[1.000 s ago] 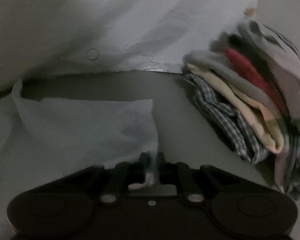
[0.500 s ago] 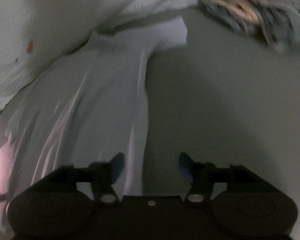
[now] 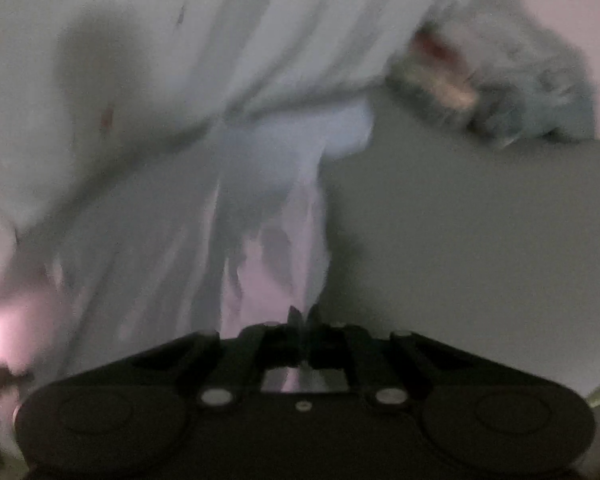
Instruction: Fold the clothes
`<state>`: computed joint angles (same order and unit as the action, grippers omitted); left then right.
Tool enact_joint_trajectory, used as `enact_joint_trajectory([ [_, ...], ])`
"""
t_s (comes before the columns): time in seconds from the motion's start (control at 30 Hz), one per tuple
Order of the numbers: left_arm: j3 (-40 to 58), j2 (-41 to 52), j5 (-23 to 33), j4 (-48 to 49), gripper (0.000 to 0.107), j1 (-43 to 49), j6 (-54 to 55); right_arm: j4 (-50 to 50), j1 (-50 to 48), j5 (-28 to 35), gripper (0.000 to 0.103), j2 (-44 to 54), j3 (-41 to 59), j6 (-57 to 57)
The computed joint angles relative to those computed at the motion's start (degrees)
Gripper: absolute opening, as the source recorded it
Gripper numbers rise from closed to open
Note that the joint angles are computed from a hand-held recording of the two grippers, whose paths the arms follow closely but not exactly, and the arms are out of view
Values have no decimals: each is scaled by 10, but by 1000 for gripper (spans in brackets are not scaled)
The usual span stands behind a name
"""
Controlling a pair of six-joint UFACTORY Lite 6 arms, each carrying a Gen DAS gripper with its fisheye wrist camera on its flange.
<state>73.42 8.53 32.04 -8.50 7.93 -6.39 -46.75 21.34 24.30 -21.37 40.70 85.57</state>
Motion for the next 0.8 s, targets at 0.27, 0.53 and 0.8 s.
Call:
enact_joint_trajectory([
  [0.27,22,-29,70,42,4,61,5,46,-55,146,3,-68,-66,-65],
  [0.53,-117,-150,36,-6,75,59,91,-66,52,96,53,33,-85,108],
  [0.8,-172,-179,28,182,83,-91,-58,-122,66,35,83,114,-50,170],
])
